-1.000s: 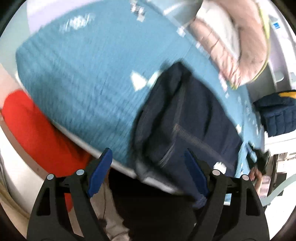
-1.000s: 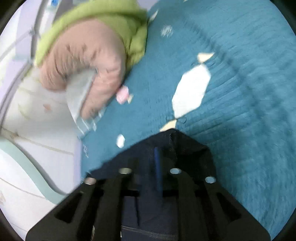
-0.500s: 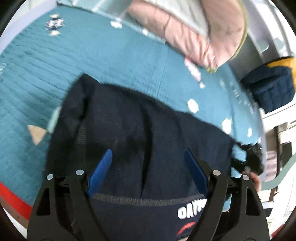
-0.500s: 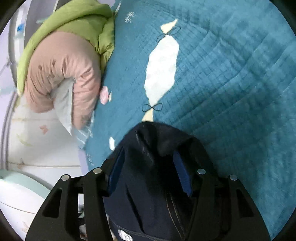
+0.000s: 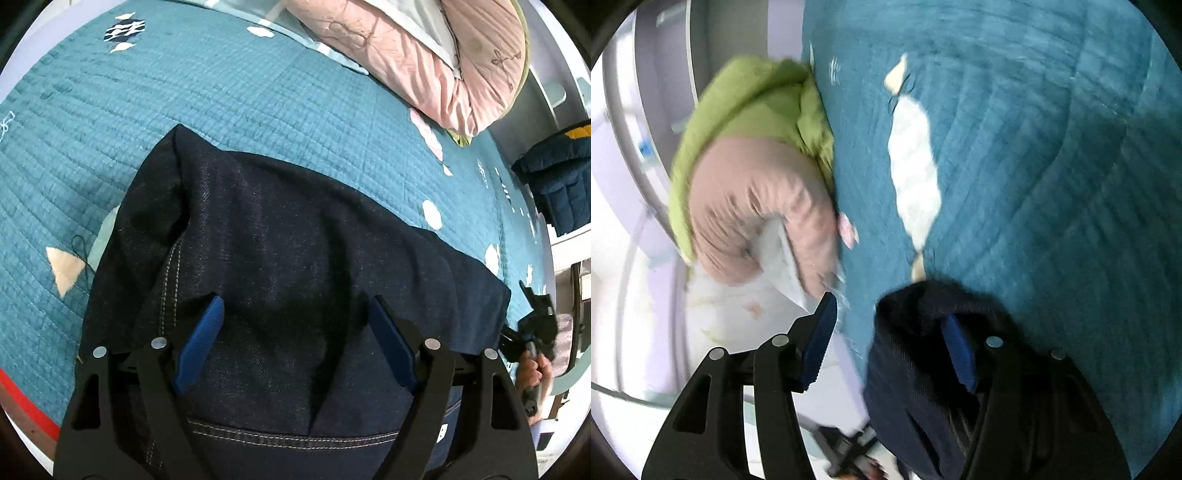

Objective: Fold large clothes

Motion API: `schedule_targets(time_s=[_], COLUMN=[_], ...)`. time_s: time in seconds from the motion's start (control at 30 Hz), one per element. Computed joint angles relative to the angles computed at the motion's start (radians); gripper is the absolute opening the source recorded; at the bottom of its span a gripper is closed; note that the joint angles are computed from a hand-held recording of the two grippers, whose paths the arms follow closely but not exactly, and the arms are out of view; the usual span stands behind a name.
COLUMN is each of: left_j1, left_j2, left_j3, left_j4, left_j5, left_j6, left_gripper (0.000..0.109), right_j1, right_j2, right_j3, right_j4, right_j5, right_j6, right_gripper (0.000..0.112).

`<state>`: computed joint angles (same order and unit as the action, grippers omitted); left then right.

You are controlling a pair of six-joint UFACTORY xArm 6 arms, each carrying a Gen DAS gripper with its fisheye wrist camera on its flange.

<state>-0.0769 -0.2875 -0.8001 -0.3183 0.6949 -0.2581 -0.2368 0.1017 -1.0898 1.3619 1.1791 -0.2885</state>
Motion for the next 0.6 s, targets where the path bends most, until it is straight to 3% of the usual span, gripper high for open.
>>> schedule_targets(time_s=[0.1, 0.43, 0.5, 0.6], left_j1=[-0.003, -0.017, -0.018, -0.012], left_j2=[0.001, 0.012, 0.009, 0.007], left_j3=[0.000, 0.002, 0.009, 0.012], left_j4=[0.003, 0.036, 0.034, 0.007], left_j5=[-0.002, -0.023, -0.032, -0.034], left_j6=[-0.001, -0.014, -0.010, 0.012], left_gripper=[0.081, 0.084, 0.084, 0.084], right_j1=[0.011, 0.019, 0.025, 0.034], right_j2=[-0.015, 0.019, 0.027, 0.014], right_j3=[-0.006, 0.052, 0.076, 0.066], right_j4=[-0.027, 0.234, 0.295, 0.240], right_j5=[0.004, -0.106, -0.130, -0.151], right_j6=[-0.008, -0.085, -0.081, -0.055], right_gripper=[0.057, 0.056, 0.051, 0.049])
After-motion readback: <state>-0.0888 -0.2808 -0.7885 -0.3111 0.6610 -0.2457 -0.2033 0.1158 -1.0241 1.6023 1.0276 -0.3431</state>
